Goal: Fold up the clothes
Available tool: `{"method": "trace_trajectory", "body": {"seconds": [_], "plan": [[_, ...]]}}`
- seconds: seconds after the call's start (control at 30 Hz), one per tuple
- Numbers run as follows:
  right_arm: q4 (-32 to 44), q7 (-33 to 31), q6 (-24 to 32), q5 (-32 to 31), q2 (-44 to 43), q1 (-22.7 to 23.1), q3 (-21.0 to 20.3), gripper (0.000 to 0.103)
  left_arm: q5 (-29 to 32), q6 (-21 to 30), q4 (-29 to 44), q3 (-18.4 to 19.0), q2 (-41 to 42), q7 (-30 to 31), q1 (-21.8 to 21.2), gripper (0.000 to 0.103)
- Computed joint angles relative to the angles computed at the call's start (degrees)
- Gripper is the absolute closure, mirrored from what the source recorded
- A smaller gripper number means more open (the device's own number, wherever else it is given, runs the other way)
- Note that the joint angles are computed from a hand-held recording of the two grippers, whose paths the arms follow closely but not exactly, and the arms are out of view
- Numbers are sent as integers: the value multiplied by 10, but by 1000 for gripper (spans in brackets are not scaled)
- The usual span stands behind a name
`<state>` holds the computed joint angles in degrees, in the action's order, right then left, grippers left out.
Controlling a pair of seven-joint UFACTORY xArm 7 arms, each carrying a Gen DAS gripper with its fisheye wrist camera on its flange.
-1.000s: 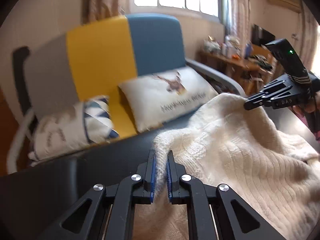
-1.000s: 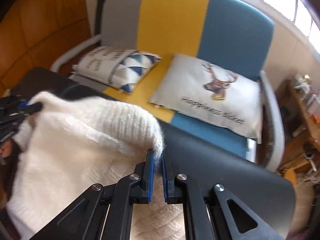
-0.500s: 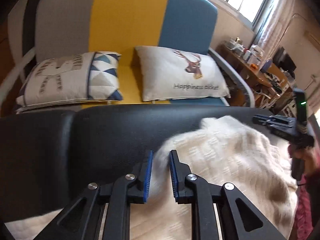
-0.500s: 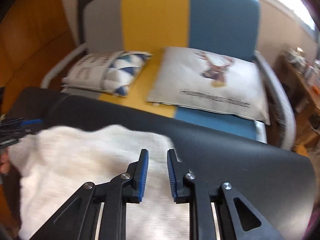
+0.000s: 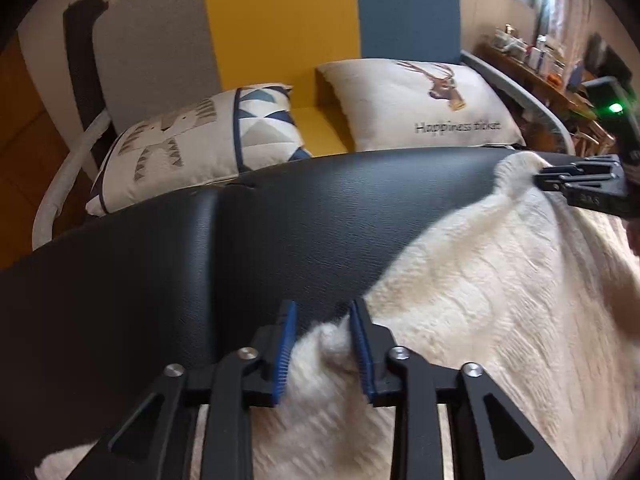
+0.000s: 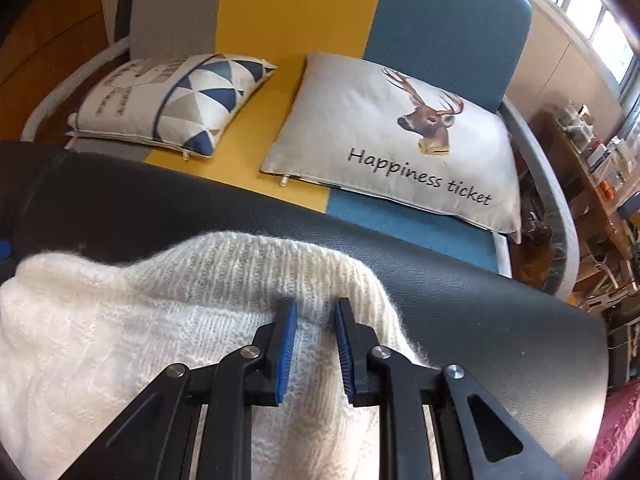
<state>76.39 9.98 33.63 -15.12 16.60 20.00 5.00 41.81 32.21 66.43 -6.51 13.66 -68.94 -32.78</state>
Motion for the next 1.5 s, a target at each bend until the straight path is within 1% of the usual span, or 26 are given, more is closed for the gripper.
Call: {"method": "trace_trajectory", "body": {"seconds": [0.07,0.13,0.2,0.27,0.37,0.43,0.47,0.5,0.57,0.6,0.63,0.73,0.8,0.83,0.9,0.93,0.97,1.0,1.03,1.1,1.17,1.27,1.37,1.4,1.47,1.5], "plan": [[-29,-35,-28,35,-28,-16,15,84,-4,-21,-28,2,-30,-21,7,74],[-73,-142,-47,138,-69,-47,52,84,-7,-40,-55,0,-60,-42,19,75],[-97,-240,-23,253,-104,-61,73,84,-12,-73,-98,-10,-103,-47,34,75],[-110,-300,20,332,-126,-55,75,84,-25,-65,-128,-29,-134,-34,44,75],[-117,-298,35,356,-123,-32,68,84,-68,-44,-160,-55,-159,-1,54,75],[-98,-260,66,343,-95,-18,66,84,-79,-4,-166,-70,-158,2,56,75],[-86,-233,81,318,-79,-8,64,84,-83,16,-168,-74,-155,0,58,75],[-77,-205,89,292,-65,-10,74,84,-81,17,-178,-74,-157,-11,60,75],[-76,-155,64,253,-61,18,58,84,-63,0,-204,-74,-176,-39,68,78],[-73,-133,58,240,-58,29,51,83,-58,5,-207,-76,-180,-48,73,81],[-71,-136,58,245,-57,22,62,80,-50,10,-208,-78,-182,-58,78,81],[-84,-154,75,285,-79,12,70,79,-19,47,-183,-81,-165,-58,86,81],[-123,-210,93,366,-130,-5,74,79,-8,79,-161,-78,-152,-41,85,81],[-143,-235,106,404,-157,-9,69,79,-13,82,-158,-74,-150,-31,86,81],[-207,-267,135,453,-240,-10,51,79,-30,106,-145,-69,-150,-11,86,81],[-248,-268,143,460,-288,-11,39,79,-37,120,-140,-68,-154,-12,85,82],[-285,-268,155,465,-335,-12,26,79,-51,111,-152,-80,-173,-20,95,82],[-323,-267,171,470,-381,-15,8,79,-74,77,-178,-67,-204,-20,82,82],[-358,-264,189,470,-427,-20,-9,78,-99,47,-204,-71,-233,-20,81,82],[-430,-237,229,432,-527,-47,-30,77,-152,12,-257,-85,-291,-26,73,82],[-493,-213,271,391,-627,-78,-50,77,-231,-38,-323,-89,-350,-15,41,82],[-551,-209,340,373,-743,-98,-88,76,-311,-71,-394,-122,-423,-41,3,82],[-583,-194,409,389,-846,-86,-91,76,-356,-103,-432,-180,-474,-88,-21,82],[-591,-189,429,400,-879,-76,-87,75,-356,-94,-421,-203,-474,-95,-28,82],[-602,-180,451,421,-929,-42,-51,73,-350,-78,-395,-244,-466,-109,-39,82],[-604,-178,458,424,-952,-20,-25,73,-340,-78,-382,-258,-457,-107,-43,82]]}}
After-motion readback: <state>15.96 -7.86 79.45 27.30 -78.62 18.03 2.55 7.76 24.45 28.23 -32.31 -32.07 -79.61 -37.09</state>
